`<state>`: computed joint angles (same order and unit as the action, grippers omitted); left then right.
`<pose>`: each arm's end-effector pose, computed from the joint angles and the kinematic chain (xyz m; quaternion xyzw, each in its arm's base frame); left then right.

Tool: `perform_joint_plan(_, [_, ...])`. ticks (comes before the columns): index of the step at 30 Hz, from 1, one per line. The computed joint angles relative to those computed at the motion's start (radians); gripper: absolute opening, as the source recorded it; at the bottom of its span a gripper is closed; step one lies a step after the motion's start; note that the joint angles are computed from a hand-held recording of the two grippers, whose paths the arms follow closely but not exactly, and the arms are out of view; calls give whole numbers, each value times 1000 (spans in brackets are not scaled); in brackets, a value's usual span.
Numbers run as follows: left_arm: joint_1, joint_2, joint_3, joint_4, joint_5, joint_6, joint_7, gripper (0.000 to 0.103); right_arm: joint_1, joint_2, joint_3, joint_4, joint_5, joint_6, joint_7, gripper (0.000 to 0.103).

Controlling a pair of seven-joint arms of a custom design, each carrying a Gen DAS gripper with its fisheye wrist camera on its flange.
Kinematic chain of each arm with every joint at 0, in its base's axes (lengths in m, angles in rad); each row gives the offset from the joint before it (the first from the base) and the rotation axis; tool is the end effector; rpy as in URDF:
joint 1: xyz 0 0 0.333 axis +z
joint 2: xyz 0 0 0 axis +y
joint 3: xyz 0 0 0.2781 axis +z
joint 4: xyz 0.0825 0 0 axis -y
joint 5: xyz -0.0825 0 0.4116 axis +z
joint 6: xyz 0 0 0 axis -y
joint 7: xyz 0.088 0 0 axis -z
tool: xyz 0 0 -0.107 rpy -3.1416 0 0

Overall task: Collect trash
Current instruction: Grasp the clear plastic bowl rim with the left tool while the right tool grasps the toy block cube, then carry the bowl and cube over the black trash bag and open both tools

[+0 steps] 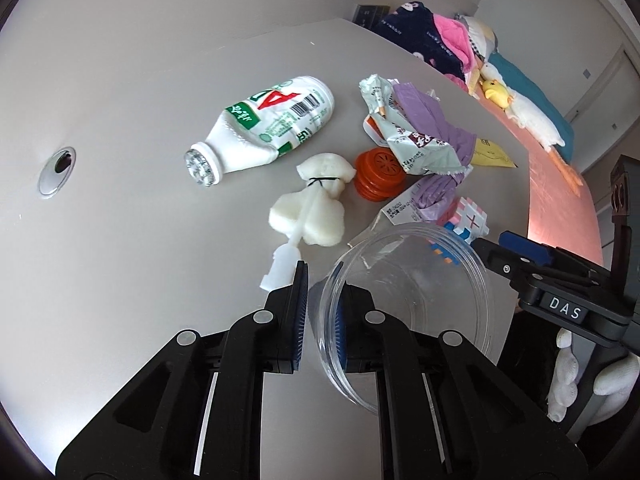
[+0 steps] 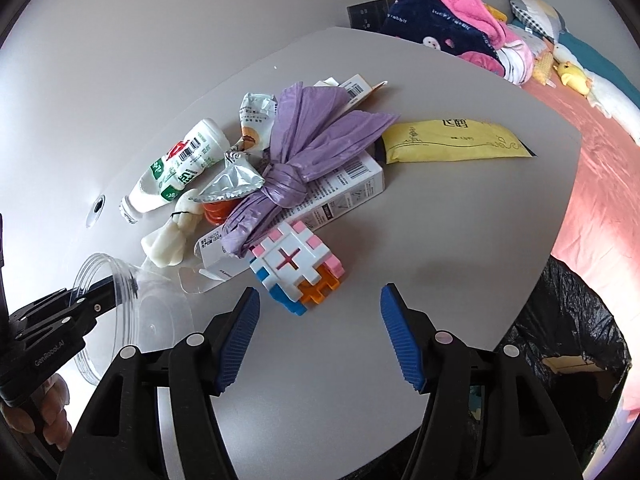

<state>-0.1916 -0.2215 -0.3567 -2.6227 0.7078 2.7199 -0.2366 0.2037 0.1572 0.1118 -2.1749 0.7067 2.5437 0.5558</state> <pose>0.3910 -0.2581 0.2863 -0.8638 0.4319 -0.2062 0.1573 0.5599 0.1743 0.2827 -0.8923 0.3749 0.0097 0.2515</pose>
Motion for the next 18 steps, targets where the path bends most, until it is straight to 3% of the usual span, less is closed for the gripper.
perform_joint_plan(11, [2,-83,-18,-67,-73,-11,18,11,18,69,37,26,-63,75,14,69])
perform_joint_plan(12, [3,-84,-21,-69,-75,-10,18,11,12,69,41,27,-50,71,6,66])
perform_joint_plan(13, [6,-83,-23,-69,-76,-6,19,11,10,69,42,28,-45,72,9,55])
perform_joint_plan(18, [22,-64,-32,-57,-59,15,15,11,-4,54,41,22,-18,62,5,55])
